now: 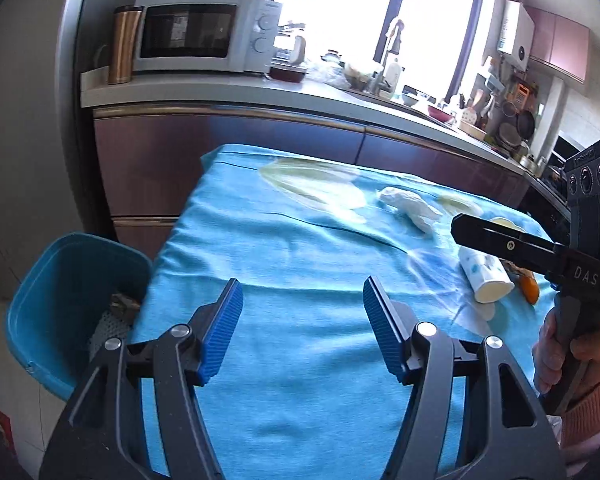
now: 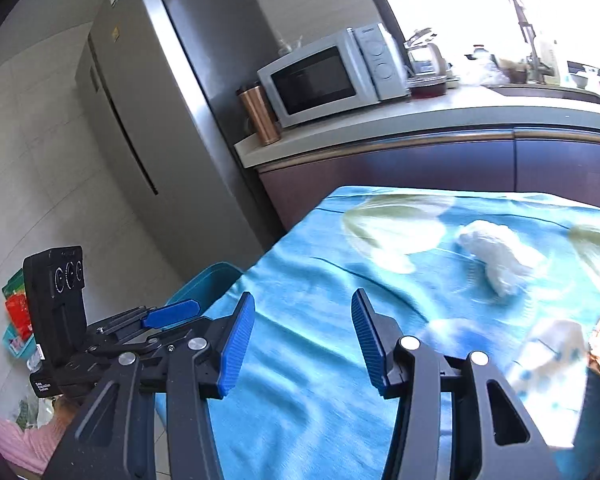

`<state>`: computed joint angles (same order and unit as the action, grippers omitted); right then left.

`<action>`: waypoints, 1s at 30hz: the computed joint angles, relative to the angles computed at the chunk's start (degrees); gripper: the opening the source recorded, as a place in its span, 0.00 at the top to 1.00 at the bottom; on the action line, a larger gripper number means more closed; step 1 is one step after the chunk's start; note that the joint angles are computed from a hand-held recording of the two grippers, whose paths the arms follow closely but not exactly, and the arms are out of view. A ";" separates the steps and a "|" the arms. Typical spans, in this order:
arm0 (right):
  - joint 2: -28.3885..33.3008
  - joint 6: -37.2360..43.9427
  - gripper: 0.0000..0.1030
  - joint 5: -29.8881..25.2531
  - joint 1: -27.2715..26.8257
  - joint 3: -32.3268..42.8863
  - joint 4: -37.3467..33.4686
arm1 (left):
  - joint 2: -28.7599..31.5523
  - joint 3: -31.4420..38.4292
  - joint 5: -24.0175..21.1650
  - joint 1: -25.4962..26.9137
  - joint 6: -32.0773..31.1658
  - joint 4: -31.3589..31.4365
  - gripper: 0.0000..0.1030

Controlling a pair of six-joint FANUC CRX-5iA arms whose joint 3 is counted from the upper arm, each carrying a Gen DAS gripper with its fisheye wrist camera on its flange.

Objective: Collect trash
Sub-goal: 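Move both open tools back over the table trash, then grasp the white paper cup with the left tool while the right grasps a gold wrapper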

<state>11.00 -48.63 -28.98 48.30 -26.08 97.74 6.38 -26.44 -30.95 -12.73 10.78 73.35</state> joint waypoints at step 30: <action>-8.49 15.01 0.53 -39.45 18.66 -11.25 -37.73 | 11.08 13.96 -11.18 -12.34 15.10 -21.30 0.51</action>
